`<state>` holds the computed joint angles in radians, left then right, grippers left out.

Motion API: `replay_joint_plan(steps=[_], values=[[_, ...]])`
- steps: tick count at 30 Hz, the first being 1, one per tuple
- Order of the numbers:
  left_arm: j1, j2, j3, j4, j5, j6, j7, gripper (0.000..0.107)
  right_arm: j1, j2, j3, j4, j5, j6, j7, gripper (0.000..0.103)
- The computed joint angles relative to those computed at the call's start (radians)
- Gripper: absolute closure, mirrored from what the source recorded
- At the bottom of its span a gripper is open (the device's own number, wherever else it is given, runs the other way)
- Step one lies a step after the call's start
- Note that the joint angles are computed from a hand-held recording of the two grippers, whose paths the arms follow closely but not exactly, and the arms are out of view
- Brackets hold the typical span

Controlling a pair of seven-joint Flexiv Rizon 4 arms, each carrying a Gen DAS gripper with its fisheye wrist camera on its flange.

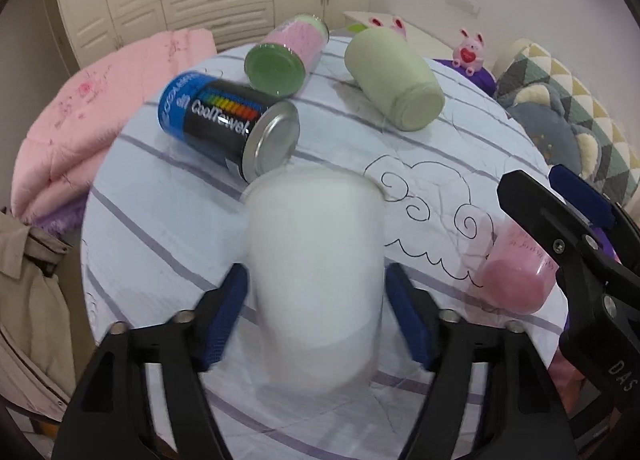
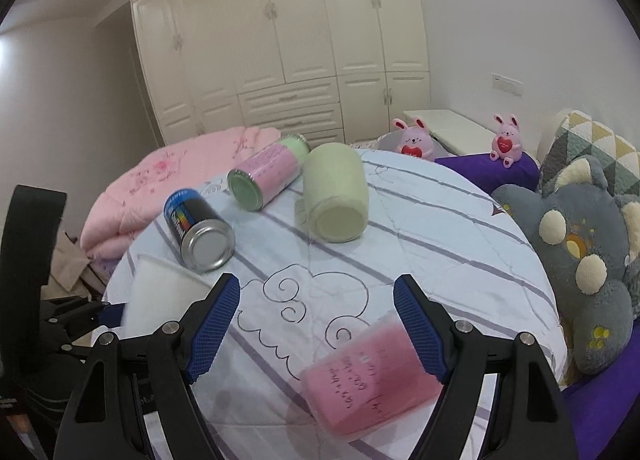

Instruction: Flip cup upright

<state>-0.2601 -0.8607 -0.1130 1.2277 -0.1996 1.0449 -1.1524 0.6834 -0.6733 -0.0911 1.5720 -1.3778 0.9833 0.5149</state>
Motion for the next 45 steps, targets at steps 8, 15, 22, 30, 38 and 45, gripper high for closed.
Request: replay_joint_plan(steps=[8, 15, 22, 30, 38, 45], values=[[0.059, 0.018, -0.075, 0.074, -0.070, 0.079, 0.063, 0.010, 0.016, -0.024, 0.000, -0.040, 0.080, -0.022, -0.079, 0.022], [0.161, 0.057, -0.221, 0.222, -0.161, 0.316, 0.228, 0.004, 0.049, -0.024, -0.020, -0.063, 0.074, -0.048, -0.089, 0.022], [0.252, 0.050, -0.343, 0.300, -0.164, 0.509, 0.306, 0.004, 0.065, -0.036, -0.014, -0.098, 0.058, -0.106, -0.084, 0.023], [0.304, 0.034, -0.370, 0.294, -0.128, 0.514, 0.302, 0.004, 0.018, -0.123, -0.013, -0.187, 0.177, 0.171, -0.154, 0.023], [0.335, 0.023, -0.404, 0.291, -0.140, 0.467, 0.340, 0.004, -0.020, -0.233, 0.070, -0.313, 0.504, 0.199, -0.320, 0.023], [0.322, 0.010, -0.400, 0.266, -0.177, 0.399, 0.406, 0.004, -0.028, -0.318, 0.122, -0.465, 0.669, 0.134, -0.505, 0.023]])
